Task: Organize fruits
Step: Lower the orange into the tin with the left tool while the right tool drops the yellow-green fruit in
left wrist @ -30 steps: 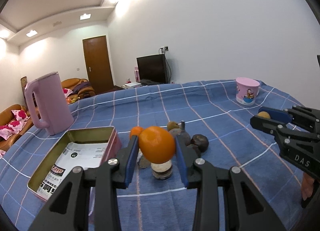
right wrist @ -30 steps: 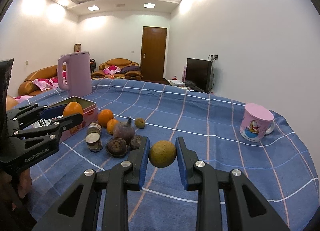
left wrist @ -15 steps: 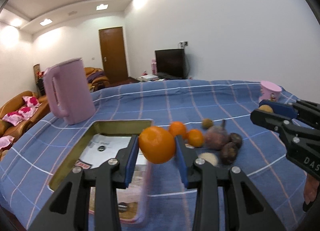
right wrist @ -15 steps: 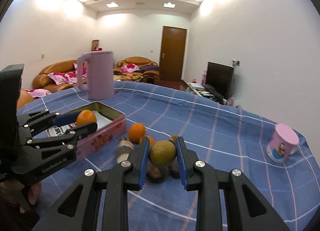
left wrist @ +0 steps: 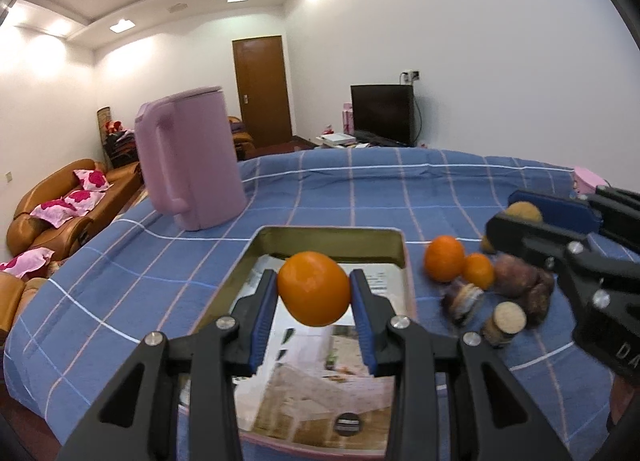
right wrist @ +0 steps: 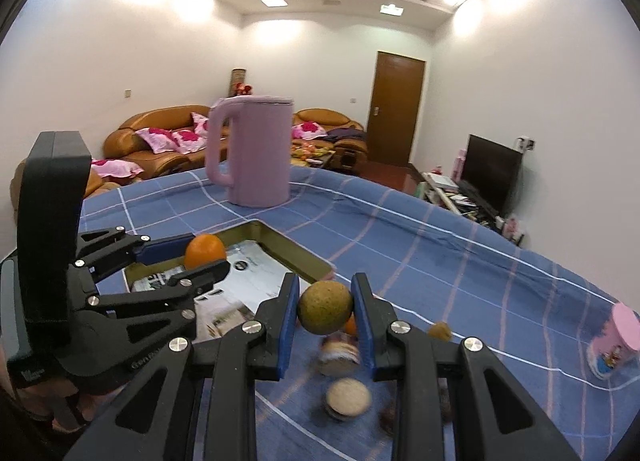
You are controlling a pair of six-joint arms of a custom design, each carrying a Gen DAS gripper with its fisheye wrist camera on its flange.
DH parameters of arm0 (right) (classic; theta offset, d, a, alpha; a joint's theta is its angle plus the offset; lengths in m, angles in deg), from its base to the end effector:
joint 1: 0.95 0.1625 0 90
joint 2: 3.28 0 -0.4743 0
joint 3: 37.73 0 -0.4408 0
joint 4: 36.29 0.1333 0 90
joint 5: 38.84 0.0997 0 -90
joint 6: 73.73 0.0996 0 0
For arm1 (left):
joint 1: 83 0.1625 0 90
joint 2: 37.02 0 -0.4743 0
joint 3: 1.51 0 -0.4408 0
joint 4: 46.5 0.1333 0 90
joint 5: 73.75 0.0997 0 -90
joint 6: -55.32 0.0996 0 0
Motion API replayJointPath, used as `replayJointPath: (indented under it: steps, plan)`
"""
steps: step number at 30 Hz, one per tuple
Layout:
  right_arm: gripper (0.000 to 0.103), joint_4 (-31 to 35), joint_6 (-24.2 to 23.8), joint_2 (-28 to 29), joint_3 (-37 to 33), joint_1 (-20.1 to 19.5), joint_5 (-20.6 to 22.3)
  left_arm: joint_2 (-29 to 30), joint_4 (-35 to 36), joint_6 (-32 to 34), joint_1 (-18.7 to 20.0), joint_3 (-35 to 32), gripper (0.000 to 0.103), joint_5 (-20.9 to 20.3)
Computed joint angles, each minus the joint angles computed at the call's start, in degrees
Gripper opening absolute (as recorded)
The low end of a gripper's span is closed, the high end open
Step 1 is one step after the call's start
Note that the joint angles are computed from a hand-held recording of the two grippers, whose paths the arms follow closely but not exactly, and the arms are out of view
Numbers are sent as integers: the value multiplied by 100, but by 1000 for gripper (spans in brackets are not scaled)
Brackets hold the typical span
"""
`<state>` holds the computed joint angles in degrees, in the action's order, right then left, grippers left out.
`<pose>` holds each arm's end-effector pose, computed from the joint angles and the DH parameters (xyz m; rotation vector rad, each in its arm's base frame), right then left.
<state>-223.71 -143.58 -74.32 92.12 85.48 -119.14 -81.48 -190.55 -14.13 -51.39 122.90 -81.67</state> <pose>0.1173 -0.5299 0.2195 1.5591 -2.2397 0.9044 -0.3035 -0.4592 0.0048 0.1884 1.8582 -1.2468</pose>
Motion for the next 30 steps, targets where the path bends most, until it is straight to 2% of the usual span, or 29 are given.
replayJointPath:
  steps: [2,9,21,26,29,30]
  plan:
    - [29,44,23,115,-32,81,-52,-132,520,-407,18,10,38,3]
    - [29,17,67,450,-85,293,-237,-440,1208,-929,118,105,38,-75]
    - [29,371,304,850,-339,418,-531,-562,921,-666,350,227,38,-351]
    - [29,544,354,955,-405,446,-681,-653,1431,-1140,340,234,40,-378]
    - [35,519,400,988,-412,448,-760,-712,1479,-1275,307,291,47,-371]
    - [39,520,413,973,-405,440,-757,-758,1758,-1540,287,280,54,-369]
